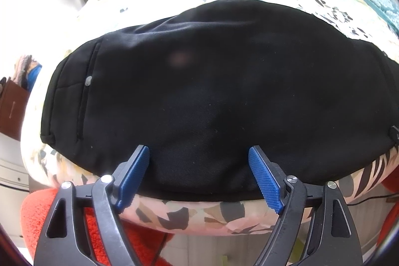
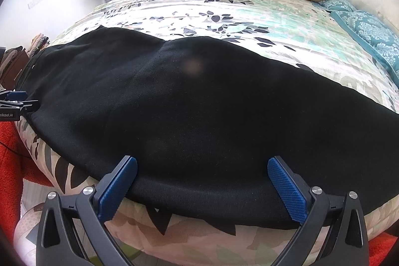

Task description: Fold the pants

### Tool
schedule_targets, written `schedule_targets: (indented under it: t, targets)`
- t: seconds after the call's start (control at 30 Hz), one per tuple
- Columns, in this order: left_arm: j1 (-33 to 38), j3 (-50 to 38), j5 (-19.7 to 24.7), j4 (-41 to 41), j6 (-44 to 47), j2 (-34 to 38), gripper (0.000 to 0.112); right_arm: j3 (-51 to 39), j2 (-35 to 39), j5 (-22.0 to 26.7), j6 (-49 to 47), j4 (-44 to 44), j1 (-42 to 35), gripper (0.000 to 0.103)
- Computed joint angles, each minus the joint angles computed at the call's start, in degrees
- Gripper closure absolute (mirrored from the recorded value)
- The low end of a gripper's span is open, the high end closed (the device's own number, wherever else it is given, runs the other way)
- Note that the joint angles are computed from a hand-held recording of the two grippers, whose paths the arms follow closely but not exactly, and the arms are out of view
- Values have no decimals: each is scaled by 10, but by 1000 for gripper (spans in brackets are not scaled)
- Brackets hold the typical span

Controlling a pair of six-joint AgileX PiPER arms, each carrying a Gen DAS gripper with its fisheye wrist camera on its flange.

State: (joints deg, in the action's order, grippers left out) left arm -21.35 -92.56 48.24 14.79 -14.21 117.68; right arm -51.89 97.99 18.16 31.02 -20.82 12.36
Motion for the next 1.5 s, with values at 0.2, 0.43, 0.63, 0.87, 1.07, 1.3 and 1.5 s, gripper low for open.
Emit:
schedule_targets:
  t: [0.2, 0.43, 0.63, 0.87, 1.07, 1.3, 1.5]
  targets:
    - [-41, 63, -96, -22, 17, -74, 29, -19, -19, 33, -17, 6, -3, 0]
    - [-99, -6, -80, -93, 122, -4, 29, -7, -125, 25, -163, 203, -148, 0]
    - [-75, 11, -73, -98, 101, 3, 29, -91, -150, 200, -346, 454, -471, 0]
    - [-68, 7, -75, -79, 53, 10, 29, -337, 30, 396, -390, 286, -590, 18]
    - [-72, 30, -88, -62, 56, -3, 29, -339, 75, 389, -445, 181, -529, 94]
    - [-71, 20, -83, -58, 50, 4, 29, -335, 82, 360, -473, 220, -556, 85]
    - [-70, 33, -97, -60, 54, -1, 29, -336, 86, 382, -536, 385, -657, 33]
